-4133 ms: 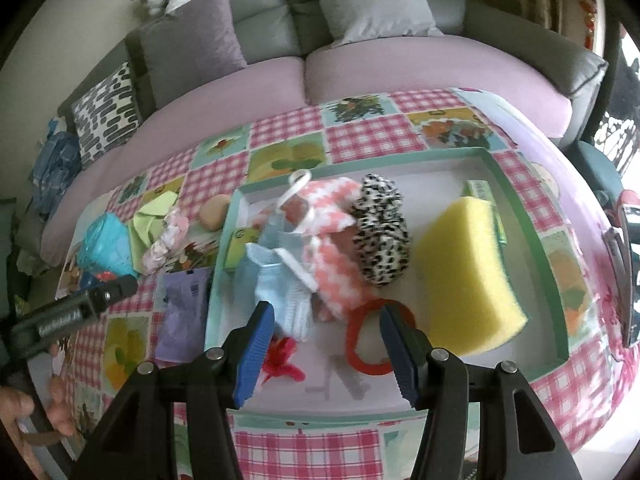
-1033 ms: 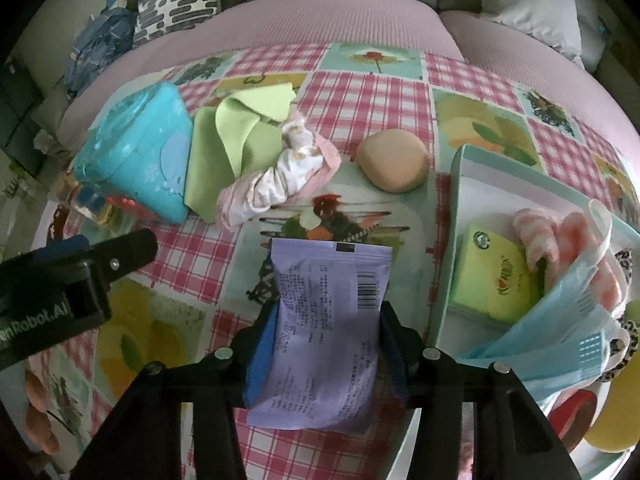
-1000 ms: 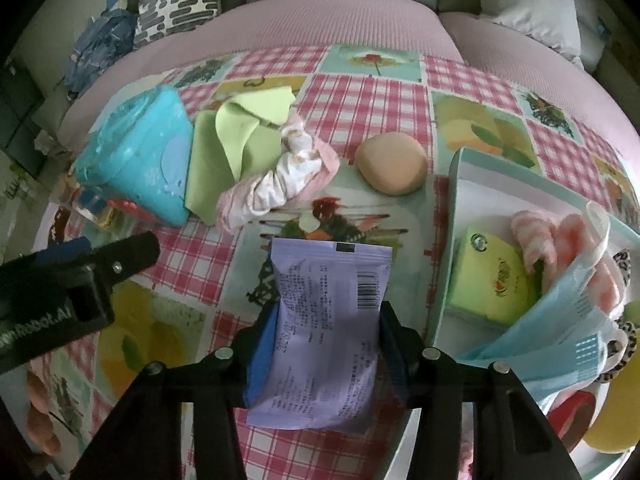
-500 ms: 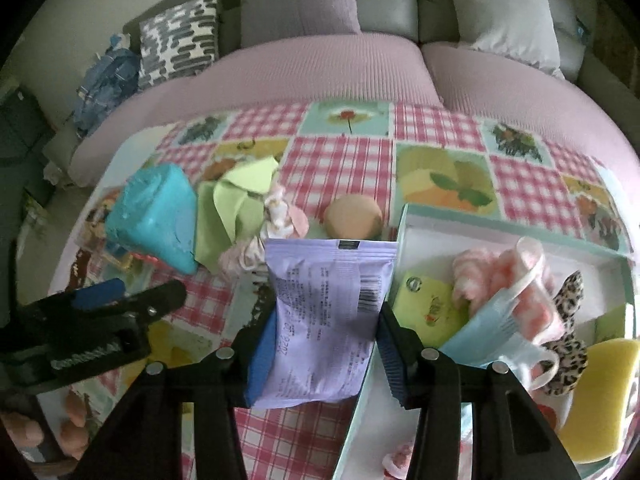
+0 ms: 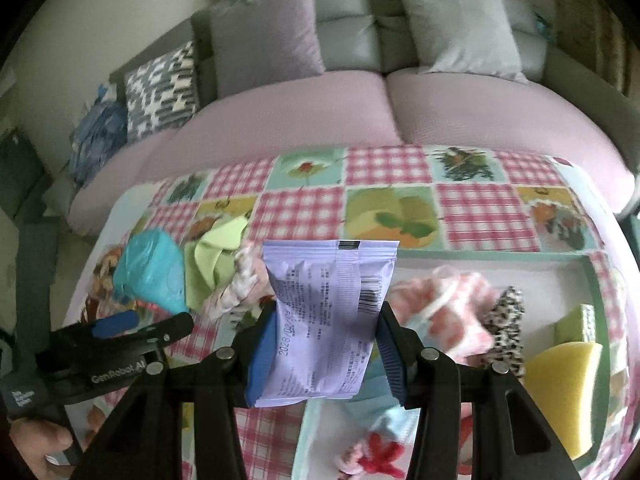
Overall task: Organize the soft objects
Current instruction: 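Lift the purple packet with the right tool while the left tool grasps the floral scrunchie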
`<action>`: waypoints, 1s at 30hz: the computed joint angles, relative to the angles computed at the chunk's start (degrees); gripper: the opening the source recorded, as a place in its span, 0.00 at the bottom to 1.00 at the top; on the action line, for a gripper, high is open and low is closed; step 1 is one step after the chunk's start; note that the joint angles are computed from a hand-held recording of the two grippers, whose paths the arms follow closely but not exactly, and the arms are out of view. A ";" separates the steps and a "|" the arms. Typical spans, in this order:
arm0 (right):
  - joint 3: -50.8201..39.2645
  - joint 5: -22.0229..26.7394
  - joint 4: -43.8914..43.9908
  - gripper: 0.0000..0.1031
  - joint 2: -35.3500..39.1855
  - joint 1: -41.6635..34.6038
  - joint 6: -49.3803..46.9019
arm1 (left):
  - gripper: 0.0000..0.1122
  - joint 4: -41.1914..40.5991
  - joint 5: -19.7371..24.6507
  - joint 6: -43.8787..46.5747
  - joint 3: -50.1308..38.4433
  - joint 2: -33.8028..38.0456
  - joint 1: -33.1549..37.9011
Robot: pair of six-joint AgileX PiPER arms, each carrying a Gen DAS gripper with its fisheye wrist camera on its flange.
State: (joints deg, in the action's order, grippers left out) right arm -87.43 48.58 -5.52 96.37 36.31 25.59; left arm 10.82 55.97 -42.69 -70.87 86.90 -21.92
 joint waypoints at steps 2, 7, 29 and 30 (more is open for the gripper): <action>0.92 -0.45 0.10 0.49 -1.04 -1.01 0.34 | 0.75 -0.90 -0.33 1.23 -1.83 1.38 -0.55; 2.21 -1.42 1.48 0.49 -2.20 -3.03 0.02 | 0.60 -3.05 0.60 4.35 -7.84 7.69 -0.76; 3.14 -2.03 3.27 0.49 -1.83 -3.98 -1.16 | 0.07 -4.53 -3.47 4.60 -7.33 11.91 0.36; 3.12 -1.96 3.31 0.49 -1.82 -3.98 -1.16 | 0.07 -4.42 -3.48 4.62 -7.33 11.59 0.30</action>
State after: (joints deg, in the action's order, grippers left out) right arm -84.31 46.62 -2.21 94.55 32.33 24.43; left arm 6.40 52.49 -38.06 -78.21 98.49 -21.62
